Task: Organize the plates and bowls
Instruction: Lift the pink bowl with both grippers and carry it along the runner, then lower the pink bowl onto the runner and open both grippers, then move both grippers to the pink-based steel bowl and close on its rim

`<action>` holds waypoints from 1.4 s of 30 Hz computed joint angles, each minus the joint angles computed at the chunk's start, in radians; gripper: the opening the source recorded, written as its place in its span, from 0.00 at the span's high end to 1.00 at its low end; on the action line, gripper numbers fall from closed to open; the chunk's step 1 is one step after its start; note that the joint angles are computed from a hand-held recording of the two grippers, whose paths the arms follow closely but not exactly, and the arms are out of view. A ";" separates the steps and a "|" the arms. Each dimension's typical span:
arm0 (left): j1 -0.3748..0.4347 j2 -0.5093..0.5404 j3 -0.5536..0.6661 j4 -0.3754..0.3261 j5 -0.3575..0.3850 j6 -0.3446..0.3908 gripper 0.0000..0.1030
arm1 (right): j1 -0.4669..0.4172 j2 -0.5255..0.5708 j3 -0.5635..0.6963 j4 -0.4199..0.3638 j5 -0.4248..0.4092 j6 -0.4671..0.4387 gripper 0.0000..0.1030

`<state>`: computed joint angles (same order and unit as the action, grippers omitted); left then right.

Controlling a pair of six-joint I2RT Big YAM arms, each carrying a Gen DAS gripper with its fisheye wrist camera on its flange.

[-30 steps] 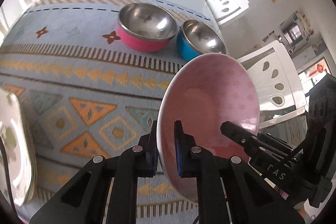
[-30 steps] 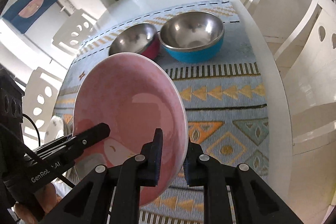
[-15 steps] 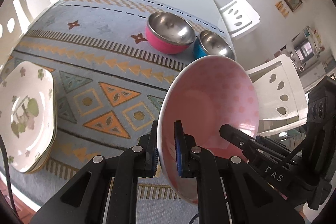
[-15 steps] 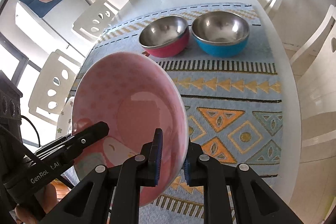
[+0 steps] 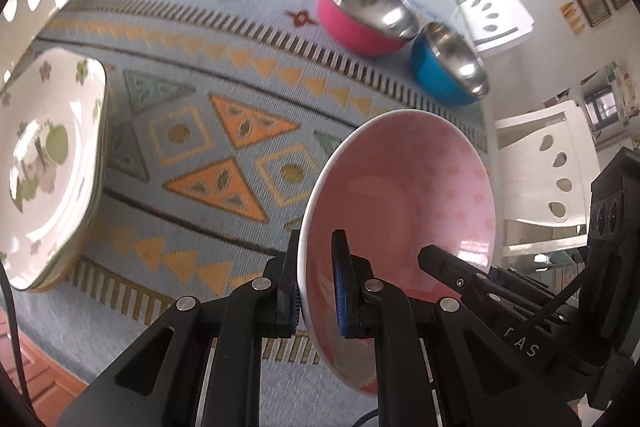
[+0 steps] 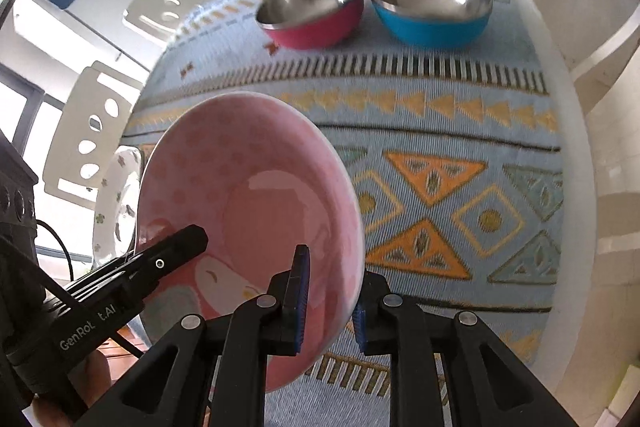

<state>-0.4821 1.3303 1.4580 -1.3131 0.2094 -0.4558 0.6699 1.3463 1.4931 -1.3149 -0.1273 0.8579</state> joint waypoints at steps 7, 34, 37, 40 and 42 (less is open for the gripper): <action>-0.006 0.031 0.004 -0.046 -0.035 0.021 0.90 | -0.009 0.041 0.005 -0.054 -0.036 0.001 0.82; 0.114 0.064 0.303 -0.003 -0.017 0.222 0.37 | -0.040 -0.098 0.072 0.189 0.163 0.013 0.27; 0.135 0.139 0.411 0.011 -0.003 0.277 0.32 | -0.067 -0.040 0.132 0.208 0.167 0.022 0.23; 0.154 0.231 0.526 0.004 0.022 0.334 0.32 | -0.119 0.042 0.171 0.185 0.091 0.122 0.23; 0.161 0.303 0.606 -0.020 -0.004 0.382 0.34 | -0.144 0.078 0.165 0.210 0.026 0.191 0.23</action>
